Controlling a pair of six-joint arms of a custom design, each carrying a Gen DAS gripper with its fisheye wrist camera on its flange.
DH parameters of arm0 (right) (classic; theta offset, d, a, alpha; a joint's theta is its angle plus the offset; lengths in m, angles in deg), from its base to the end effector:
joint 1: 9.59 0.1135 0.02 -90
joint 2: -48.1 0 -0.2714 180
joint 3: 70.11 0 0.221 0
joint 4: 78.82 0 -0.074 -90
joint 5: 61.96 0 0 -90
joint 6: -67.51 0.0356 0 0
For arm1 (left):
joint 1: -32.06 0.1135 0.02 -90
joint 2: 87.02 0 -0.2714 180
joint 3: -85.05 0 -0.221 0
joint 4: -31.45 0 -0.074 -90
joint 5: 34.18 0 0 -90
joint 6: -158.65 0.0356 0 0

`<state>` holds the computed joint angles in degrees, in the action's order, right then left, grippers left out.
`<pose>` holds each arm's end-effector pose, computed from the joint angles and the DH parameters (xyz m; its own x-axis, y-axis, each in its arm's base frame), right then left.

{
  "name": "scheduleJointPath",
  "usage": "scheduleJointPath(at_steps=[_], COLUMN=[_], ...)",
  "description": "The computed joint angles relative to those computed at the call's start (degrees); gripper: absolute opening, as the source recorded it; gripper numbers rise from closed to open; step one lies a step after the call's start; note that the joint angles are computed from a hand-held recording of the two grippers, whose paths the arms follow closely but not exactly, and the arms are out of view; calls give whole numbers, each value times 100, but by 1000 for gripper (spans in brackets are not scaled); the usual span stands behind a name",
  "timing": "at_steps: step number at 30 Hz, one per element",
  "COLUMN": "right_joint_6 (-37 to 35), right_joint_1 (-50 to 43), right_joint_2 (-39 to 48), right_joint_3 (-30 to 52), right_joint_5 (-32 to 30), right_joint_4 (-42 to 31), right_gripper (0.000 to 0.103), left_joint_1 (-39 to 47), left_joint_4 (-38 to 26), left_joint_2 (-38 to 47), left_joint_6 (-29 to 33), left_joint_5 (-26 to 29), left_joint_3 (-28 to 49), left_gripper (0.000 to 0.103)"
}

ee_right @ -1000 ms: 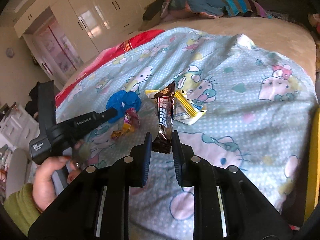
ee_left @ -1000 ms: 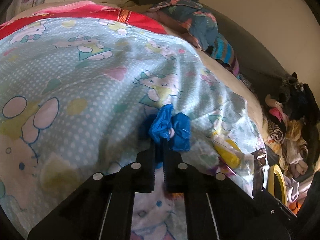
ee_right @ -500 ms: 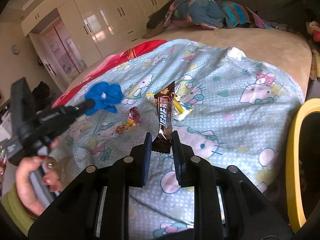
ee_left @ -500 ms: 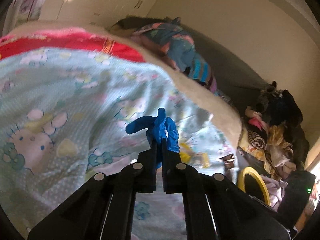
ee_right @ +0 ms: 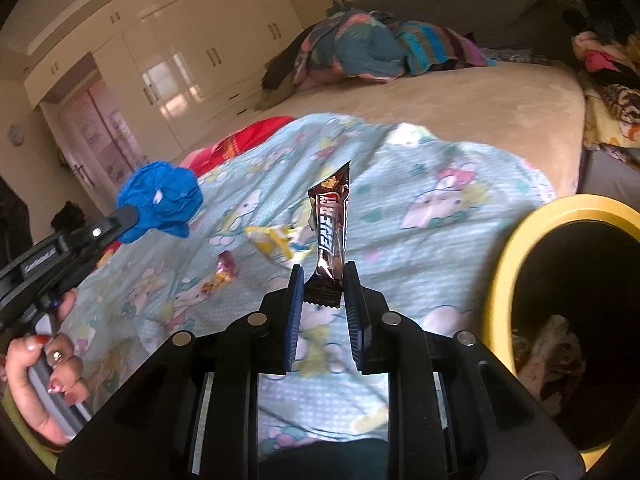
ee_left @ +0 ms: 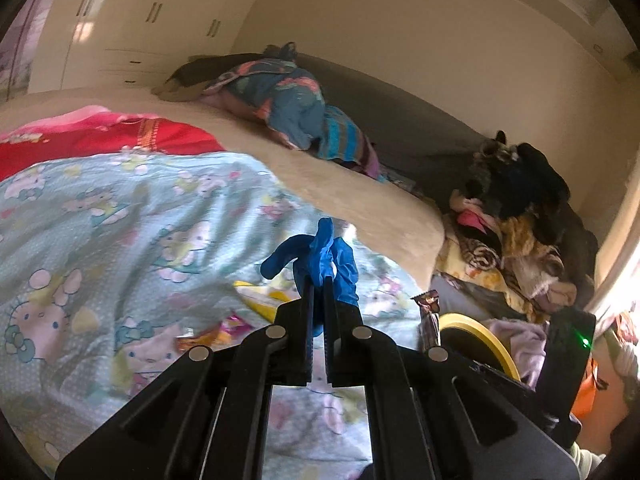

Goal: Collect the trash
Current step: 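Carry the blue item and chocolate bar with both grippers over the bin, then open both grippers to drop the blue item and chocolate bar into the bin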

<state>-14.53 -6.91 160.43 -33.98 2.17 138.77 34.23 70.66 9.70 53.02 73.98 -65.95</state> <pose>0.2577 0.0276 0.0838 -0.6703 0.0934 -0.7362 -0.2926 0.8784 0.3779 0.2306 -0.0024 0.1271 -0.5234 -0.2760 -0.8062 0.1004 0.9195 -0.3800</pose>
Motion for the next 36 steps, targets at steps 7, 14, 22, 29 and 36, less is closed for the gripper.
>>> scheduleJointPath(at_steps=[7,14,22,29,36], right_joint_6=[-113,-209,-398,-477,-604], right_joint_1=[-657,-1242,-2046,-2705,-3264], right_joint_2=[-113,-126,-38,155,404], right_joint_3=[-109,-144,11,168,474], right_joint_5=[-287,-531,-800,-970,-1078], right_joint_4=[-37,-72,-320,-438,-772], right_gripper=[15,15,15,15,15], left_joint_1=[-574,-1308,-2228,-2905,-3453], left_joint_4=[-244,-444,-497,-493,-648], left_joint_2=[-267,-335,-21,383,781], left_joint_6=[38,52,62,40,87], left_joint_5=[-264,-628,-1042,-1358,-1573], left_joint_3=[-2,76,283,525,876], left_gripper=[4,4,4,4,4])
